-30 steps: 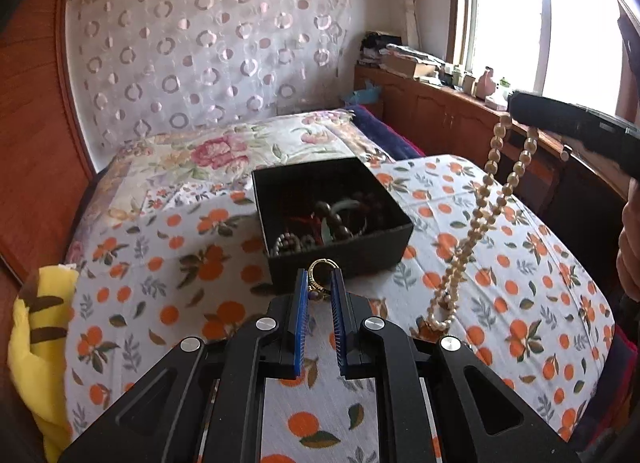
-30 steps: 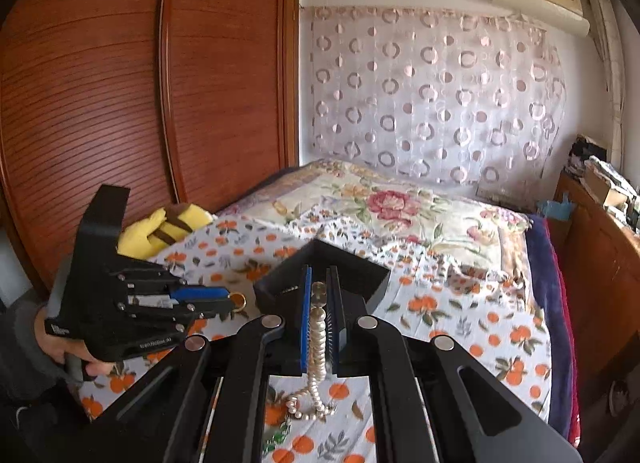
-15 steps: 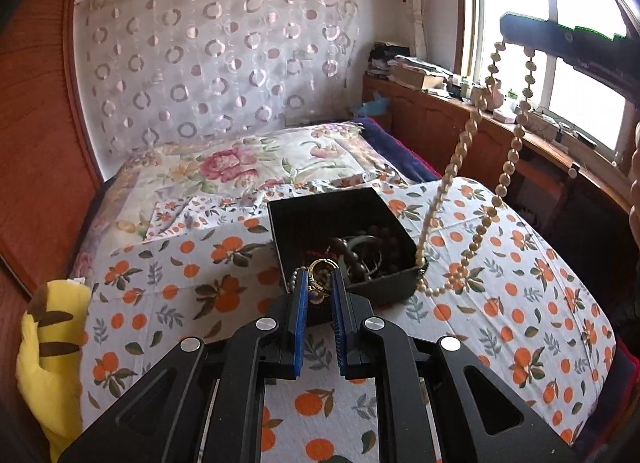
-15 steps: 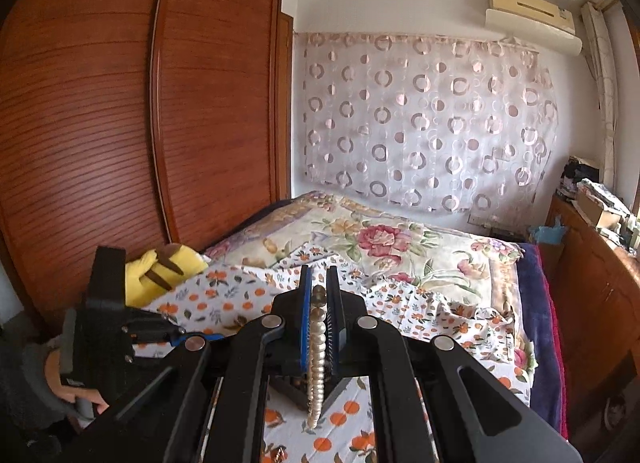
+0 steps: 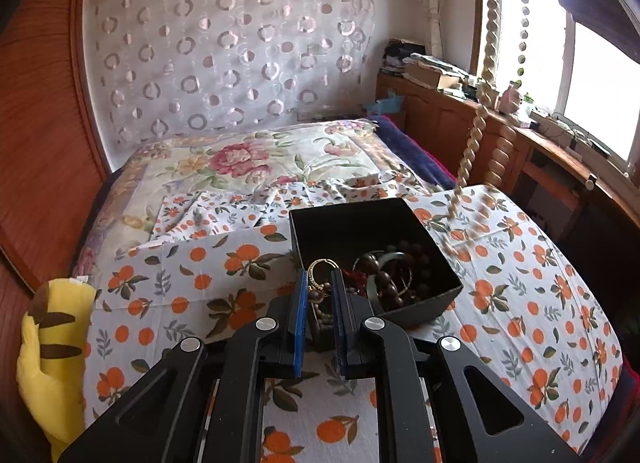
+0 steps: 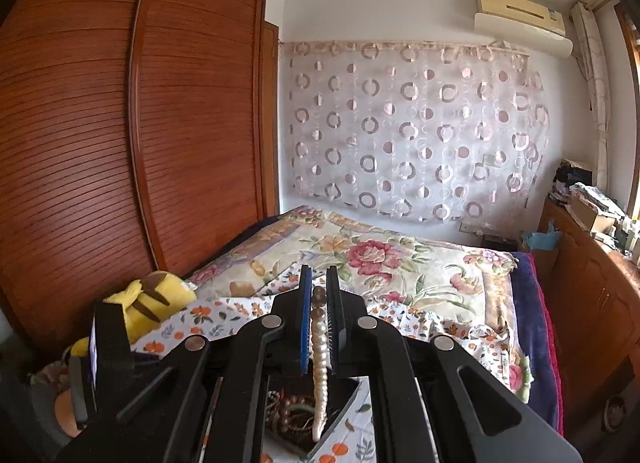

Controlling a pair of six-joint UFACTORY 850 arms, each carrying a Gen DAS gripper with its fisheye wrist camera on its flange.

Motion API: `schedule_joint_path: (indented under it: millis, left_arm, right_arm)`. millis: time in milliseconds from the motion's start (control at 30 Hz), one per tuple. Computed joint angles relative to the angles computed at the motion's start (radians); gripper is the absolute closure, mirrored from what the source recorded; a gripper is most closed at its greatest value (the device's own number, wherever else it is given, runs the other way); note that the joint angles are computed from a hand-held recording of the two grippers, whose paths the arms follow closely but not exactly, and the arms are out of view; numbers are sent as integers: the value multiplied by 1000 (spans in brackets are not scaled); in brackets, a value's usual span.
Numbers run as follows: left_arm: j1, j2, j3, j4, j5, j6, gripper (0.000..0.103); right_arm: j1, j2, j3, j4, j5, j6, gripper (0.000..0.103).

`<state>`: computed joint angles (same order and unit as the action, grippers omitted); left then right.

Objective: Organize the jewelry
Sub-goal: 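Lower the gold ring into the box with the left tool while the right drops the necklace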

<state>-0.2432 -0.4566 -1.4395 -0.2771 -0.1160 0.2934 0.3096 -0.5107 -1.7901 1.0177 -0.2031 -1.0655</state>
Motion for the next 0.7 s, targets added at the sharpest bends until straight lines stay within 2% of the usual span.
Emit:
schedule_joint_path:
  millis: [300,467,600,700]
  left_arm:
    - [-2,-22,-31,83,-5,-81,93]
    - [-6,-36,-49,159,-11,-150,93]
    - [-6,-55,-75,103,-20,-100,93]
    - [-10,-80,-110,167,-36,-162,93]
  right_arm:
    - [18,-117,-138,-442,-48,446,95]
    - [23,-167,-153,-532,-95,547,94]
    - [29,-187,-156,-667,-99,680,91]
    - [29,-168,-119,-631,-77,641,90]
